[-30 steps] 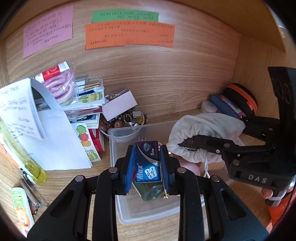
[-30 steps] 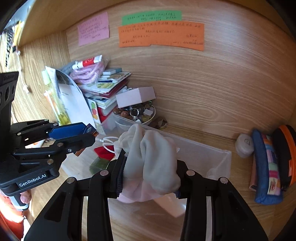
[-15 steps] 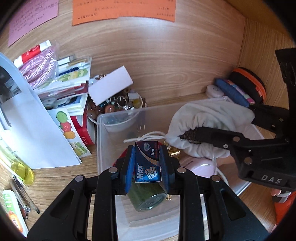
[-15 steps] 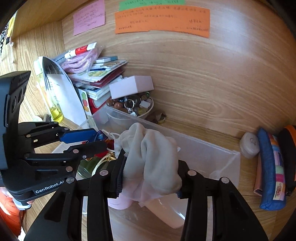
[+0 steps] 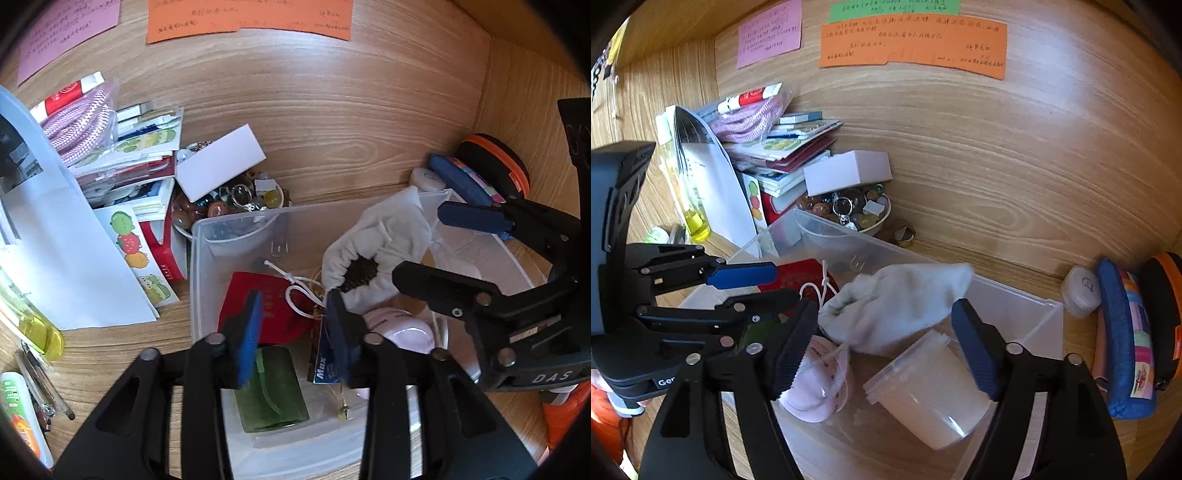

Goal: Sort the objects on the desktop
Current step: 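Open both grippers to drop the card box and white bag into the clear box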

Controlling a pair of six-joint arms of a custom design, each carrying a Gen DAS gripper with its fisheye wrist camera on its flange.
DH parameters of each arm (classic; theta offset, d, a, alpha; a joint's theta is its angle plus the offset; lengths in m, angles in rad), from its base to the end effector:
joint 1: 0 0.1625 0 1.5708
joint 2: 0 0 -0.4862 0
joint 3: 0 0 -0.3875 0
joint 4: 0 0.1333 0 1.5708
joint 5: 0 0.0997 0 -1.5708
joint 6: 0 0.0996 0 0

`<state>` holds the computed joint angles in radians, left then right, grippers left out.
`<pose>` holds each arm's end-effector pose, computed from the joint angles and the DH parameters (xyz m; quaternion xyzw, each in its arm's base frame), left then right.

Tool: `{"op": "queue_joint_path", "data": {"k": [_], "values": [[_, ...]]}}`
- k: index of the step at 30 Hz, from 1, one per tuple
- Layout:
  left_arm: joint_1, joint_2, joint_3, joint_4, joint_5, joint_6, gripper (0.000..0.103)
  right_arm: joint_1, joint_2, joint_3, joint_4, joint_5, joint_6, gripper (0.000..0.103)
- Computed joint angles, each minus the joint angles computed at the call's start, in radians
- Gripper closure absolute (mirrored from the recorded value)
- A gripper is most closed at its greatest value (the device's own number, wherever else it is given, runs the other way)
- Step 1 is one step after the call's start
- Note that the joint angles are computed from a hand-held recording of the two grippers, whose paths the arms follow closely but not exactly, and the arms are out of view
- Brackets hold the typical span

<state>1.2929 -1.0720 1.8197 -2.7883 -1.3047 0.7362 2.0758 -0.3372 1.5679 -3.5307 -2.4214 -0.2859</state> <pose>-0.0247 -0.6680 0.2854 0.4411 0.8577 -0.1954 0.1780 0.3928 -0.5898 -0.0245 0.1921 -0.8420 0.3650 0.3477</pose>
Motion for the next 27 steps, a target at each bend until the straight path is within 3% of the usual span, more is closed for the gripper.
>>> {"op": "queue_joint_path", "data": {"k": [6, 11, 15, 20, 27], "values": [[0.004, -0.014, 0.004, -0.009, -0.020, -0.013, 0.057, 0.001, 0.001, -0.004, 0.016, -0.004, 0.022, 0.022], [0.003, -0.042, 0.012, -0.026, -0.063, -0.019, 0.043, 0.009, -0.020, 0.020, -0.007, 0.037, 0.021, 0.021], [-0.014, -0.077, 0.036, -0.062, -0.054, -0.020, 0.041, 0.031, -0.032, 0.029, -0.019, 0.012, 0.021, 0.021], [-0.022, -0.142, 0.076, -0.095, -0.058, 0.003, 0.030, 0.074, -0.048, 0.063, -0.086, -0.041, -0.008, 0.016], [-0.020, -0.247, 0.174, -0.142, -0.064, 0.042, 0.019, 0.122, -0.071, 0.151, -0.152, -0.067, 0.046, 0.014]]}}
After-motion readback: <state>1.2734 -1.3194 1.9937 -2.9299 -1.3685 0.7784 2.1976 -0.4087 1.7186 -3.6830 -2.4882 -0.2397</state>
